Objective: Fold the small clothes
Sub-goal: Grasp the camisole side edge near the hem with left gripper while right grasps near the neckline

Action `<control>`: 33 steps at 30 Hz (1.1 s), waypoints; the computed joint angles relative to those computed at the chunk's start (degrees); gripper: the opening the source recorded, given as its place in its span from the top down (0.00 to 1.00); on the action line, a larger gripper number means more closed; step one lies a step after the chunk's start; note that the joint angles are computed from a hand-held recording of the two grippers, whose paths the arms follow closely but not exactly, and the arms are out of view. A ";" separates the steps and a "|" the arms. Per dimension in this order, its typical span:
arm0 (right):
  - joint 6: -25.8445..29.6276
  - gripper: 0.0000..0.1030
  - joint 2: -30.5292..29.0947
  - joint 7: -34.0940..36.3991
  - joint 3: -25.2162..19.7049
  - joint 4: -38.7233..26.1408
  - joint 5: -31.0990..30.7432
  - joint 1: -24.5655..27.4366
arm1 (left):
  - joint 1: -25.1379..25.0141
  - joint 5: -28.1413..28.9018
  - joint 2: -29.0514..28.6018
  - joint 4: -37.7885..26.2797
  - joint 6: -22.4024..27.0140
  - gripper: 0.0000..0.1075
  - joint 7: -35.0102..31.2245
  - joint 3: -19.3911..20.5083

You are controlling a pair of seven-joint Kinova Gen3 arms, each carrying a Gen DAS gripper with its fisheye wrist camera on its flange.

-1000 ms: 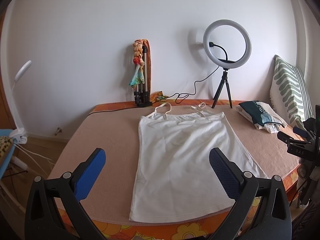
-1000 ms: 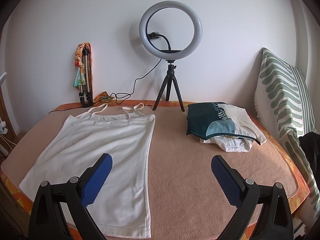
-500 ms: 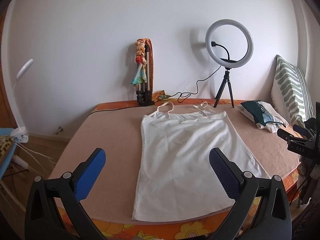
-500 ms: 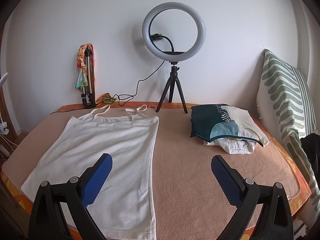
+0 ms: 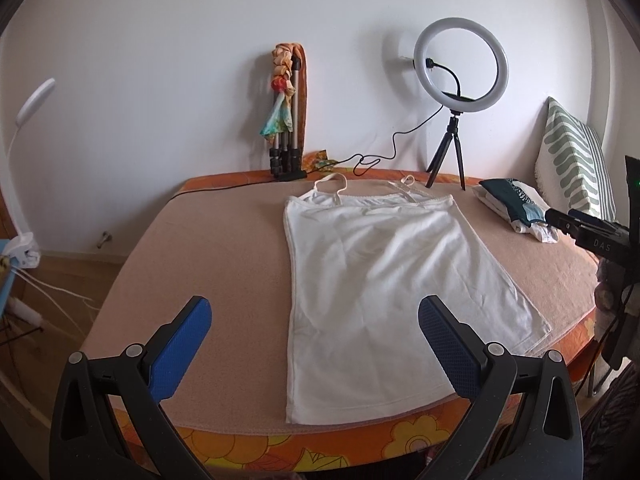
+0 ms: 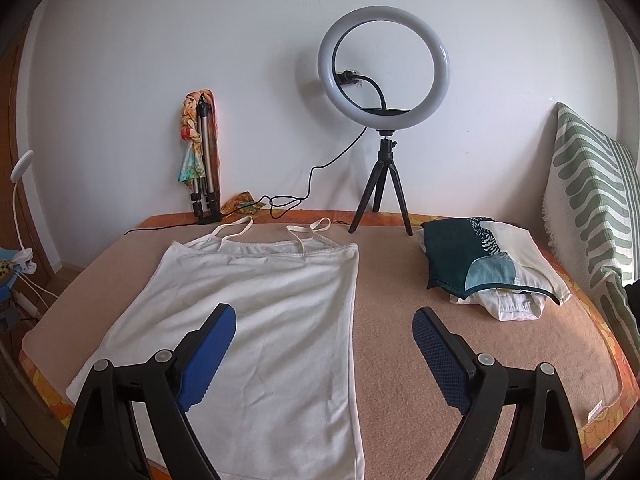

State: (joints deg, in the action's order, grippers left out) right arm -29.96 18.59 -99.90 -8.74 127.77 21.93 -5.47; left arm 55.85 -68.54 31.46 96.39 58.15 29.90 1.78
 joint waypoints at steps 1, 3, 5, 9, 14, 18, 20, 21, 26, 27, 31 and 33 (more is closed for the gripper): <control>1.13 0.14 0.00 -1.08 -0.85 -0.72 1.40 0.35 | -0.62 0.54 -0.12 0.59 -1.10 0.05 -0.05 0.29; 3.78 0.15 -0.03 -3.09 -3.29 -2.29 3.58 1.52 | -1.79 1.17 -0.67 2.35 -4.18 0.12 0.90 0.44; 6.40 0.17 0.27 -3.62 -8.60 -3.83 5.21 5.11 | -3.02 0.82 -1.49 4.73 -8.66 0.18 3.13 0.17; 12.52 0.19 1.78 -1.90 -19.21 -7.97 6.77 11.27 | -4.58 0.30 -1.99 7.76 -15.23 0.30 5.92 -0.43; 23.70 0.27 6.89 -2.01 -31.92 -16.78 10.58 16.09 | -6.14 -1.15 -2.78 11.66 -24.41 0.50 10.30 -2.45; 33.02 0.29 12.45 3.00 -38.20 -24.94 8.12 15.04 | -6.80 -1.29 -2.55 12.52 -28.23 0.51 11.01 -3.72; 37.68 0.29 15.59 7.66 -40.08 -29.58 4.27 13.17 | -7.20 0.66 -1.99 11.97 -28.42 0.52 8.69 -3.76; 40.01 0.29 17.22 9.36 -40.85 -32.02 3.07 12.18 | -7.41 1.38 -1.81 11.89 -29.33 0.52 7.95 -4.03; 51.66 0.32 24.02 5.76 -42.28 -44.11 8.90 4.57 | -6.94 5.67 -0.81 11.04 -31.03 0.52 2.79 -5.59; 53.93 0.32 25.42 4.10 -42.77 -46.43 11.23 3.16 | -6.59 6.32 -0.66 10.90 -31.17 0.52 1.99 -6.08; 63.25 0.36 31.77 -0.30 -44.40 -56.84 17.51 -2.67 | -5.88 8.80 -0.43 11.13 -34.12 0.56 -0.24 -8.30; 67.42 0.38 34.73 -0.62 -44.85 -62.15 18.84 -5.29 | -5.40 10.13 -0.24 11.21 -35.37 0.59 -1.35 -9.48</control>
State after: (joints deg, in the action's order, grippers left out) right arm 37.45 53.32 -100.51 -53.59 65.62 40.77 -10.76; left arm 50.46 -58.41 31.22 107.60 22.78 28.55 -7.69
